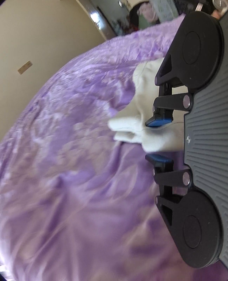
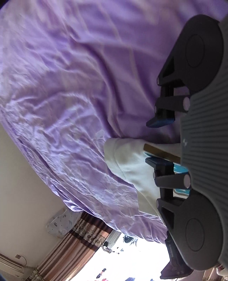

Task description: Fold small clothes

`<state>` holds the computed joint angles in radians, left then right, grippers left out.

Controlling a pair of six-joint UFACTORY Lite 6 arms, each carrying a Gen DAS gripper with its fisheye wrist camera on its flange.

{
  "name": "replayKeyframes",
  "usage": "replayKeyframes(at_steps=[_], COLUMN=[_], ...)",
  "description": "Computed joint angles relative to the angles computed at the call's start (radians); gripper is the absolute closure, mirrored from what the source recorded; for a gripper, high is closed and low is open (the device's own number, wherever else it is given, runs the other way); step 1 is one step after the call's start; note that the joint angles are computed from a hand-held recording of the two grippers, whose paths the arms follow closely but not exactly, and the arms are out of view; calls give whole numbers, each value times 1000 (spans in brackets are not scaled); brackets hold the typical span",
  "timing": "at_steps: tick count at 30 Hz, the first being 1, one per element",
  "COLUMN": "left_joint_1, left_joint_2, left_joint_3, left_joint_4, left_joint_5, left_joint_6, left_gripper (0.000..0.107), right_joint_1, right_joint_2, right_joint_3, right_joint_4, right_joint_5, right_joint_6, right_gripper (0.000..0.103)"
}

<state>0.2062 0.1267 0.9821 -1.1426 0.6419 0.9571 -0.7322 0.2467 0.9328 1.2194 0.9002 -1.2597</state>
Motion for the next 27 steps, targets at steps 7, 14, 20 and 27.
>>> replayKeyframes(at_steps=[7, 14, 20, 27], left_joint_1=[4, -128, -97, -103], left_joint_2=[-349, -500, -366, -522], left_joint_3=[-171, -342, -356, -325], left_joint_4=[160, 233, 128, 395], left_joint_5=[60, -39, -95, 37], left_joint_6=[-93, -118, 5, -189], left_gripper=[64, 75, 81, 82], right_joint_1=[-141, -163, -112, -164], right_joint_2=[-374, -705, -623, -740], right_joint_3=[-185, -404, -461, -440], right_joint_4=[-169, -274, -256, -317], right_joint_5=[114, 170, 26, 132], right_joint_6=[4, -53, -86, -18], right_gripper=[82, 91, 103, 97])
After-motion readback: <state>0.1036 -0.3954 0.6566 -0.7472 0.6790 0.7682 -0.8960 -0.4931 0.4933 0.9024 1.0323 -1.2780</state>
